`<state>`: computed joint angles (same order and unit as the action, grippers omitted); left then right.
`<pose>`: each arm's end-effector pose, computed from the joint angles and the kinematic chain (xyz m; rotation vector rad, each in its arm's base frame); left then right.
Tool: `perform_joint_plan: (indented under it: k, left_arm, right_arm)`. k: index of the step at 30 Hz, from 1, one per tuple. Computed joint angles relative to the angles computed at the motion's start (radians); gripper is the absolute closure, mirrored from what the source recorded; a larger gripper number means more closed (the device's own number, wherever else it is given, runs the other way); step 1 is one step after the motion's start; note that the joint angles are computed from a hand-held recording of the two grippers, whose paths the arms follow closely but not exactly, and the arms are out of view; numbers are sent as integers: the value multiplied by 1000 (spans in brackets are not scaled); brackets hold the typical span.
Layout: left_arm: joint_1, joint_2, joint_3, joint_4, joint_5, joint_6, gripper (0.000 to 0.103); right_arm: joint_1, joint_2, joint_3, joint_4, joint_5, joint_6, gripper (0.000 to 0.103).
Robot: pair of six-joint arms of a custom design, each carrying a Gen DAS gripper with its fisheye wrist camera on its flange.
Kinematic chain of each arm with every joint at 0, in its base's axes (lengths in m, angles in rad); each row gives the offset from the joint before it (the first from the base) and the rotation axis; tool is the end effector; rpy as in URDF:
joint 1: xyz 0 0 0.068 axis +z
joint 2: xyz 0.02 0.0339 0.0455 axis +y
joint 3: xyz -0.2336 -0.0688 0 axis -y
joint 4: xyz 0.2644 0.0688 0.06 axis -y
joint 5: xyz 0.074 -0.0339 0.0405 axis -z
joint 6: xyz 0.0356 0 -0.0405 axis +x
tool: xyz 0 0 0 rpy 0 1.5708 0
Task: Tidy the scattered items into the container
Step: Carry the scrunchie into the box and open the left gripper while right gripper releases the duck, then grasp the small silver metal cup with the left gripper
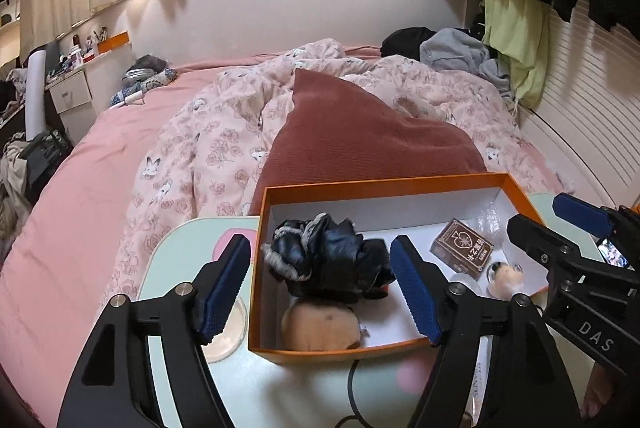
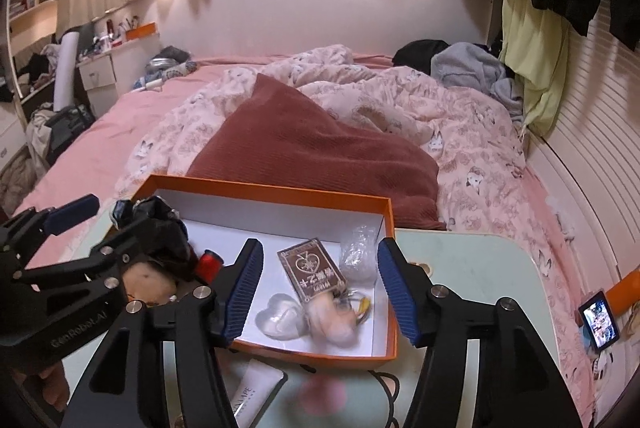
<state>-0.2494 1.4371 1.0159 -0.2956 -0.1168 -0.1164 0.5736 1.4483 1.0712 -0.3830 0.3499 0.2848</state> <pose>0.3277 -0.0792 0.2198 0.0911 2.2805 -0.0576 0.2899 0.1728 0.2297 -0.1562 2.2697 0.0405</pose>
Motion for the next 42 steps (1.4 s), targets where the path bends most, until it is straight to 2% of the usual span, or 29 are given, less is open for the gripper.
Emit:
perform_joint_plan:
  k: [6,10,15,18,22,24,26,29,31,32,33,39,42]
  left_arm:
    - [17,-57,-33,-16,48,-31,30]
    - [8,-190,-107,-87,47,-39,30]
    - [-75,-440,-338,-171,25,-49,30]
    - [-151,-514,-452,-171,-18,-100,30]
    - [-267,-494,-506,-135,-155,-134,30]
    - [-290,-459,-505,-126,-182,-139,30]
    - [-275,-452,-520,-106,-154,-147,29]
    - [-223,-483,-549,-91,-85,-150,25]
    - [-196,-479,-554,-84,-60,-152,13]
    - [-193,-476,-553,-84,-56,-152,12]
    - [-192,-475,-553,-84,-57,-151,12]
    - [-206,-487,-564,-85,-78,-168,12]
    - [-211,-556,-586,-96,-79,-169,14]
  right_arm:
    - [4,-38,-21,-13,-28,24,40]
    - [-9,-154,-100,-41,-96,82,40]
    - [32,-409,-322,-124,-130,232,40]
    - [141,-481,-429,-181,-45,282,40]
    - [231,-470,-479,-219,37,348,40]
    - [232,-465,-479,-222,46,351,40]
    - [225,-434,-474,-227,46,368,39]
    - [250,-419,-485,-221,85,380,32]
    - [269,-372,-466,-225,102,374,25]
    - [274,-360,-463,-221,101,371,17]
    - [275,-351,-461,-219,98,370,13]
    - [262,-358,-460,-230,88,373,7]
    - [261,-364,-459,-233,80,372,5]
